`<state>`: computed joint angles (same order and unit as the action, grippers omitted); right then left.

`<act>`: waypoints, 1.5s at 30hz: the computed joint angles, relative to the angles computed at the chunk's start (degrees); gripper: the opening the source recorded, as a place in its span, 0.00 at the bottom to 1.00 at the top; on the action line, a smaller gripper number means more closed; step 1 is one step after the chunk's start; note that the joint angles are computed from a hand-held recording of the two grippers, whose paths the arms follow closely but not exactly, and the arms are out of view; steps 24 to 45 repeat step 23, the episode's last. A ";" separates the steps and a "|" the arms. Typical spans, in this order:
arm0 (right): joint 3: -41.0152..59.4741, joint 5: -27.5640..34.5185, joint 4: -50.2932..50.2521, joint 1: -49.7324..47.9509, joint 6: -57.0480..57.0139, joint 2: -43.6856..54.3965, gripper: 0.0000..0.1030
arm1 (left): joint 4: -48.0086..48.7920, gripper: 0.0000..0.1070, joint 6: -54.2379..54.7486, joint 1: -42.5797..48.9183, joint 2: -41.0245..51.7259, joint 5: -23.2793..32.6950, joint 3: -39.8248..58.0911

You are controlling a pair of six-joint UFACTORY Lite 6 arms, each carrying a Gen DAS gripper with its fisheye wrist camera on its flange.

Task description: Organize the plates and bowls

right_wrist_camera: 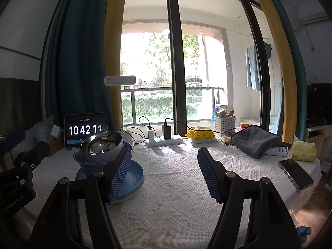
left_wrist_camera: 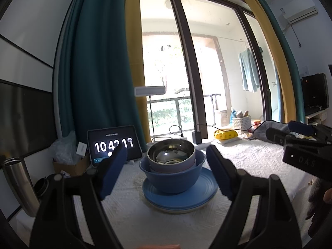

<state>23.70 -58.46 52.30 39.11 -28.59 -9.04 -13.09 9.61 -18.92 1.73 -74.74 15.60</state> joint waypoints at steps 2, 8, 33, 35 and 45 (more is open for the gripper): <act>-0.06 -0.12 0.13 0.17 -0.10 -0.03 0.68 | 0.02 0.75 -0.07 0.00 0.04 -0.03 0.02; -0.06 -0.01 0.17 0.15 -0.07 -0.07 0.68 | -0.12 0.75 -0.06 -0.14 0.07 -0.11 -0.01; -0.01 -0.08 0.20 0.20 -0.09 -0.02 0.68 | 0.69 0.75 -0.31 -0.20 -1.35 0.86 -0.46; -0.01 -0.08 0.20 0.20 -0.09 -0.02 0.68 | 0.69 0.75 -0.31 -0.20 -1.35 0.86 -0.46; -0.01 -0.08 0.20 0.20 -0.09 -0.02 0.68 | 0.69 0.75 -0.31 -0.20 -1.35 0.86 -0.46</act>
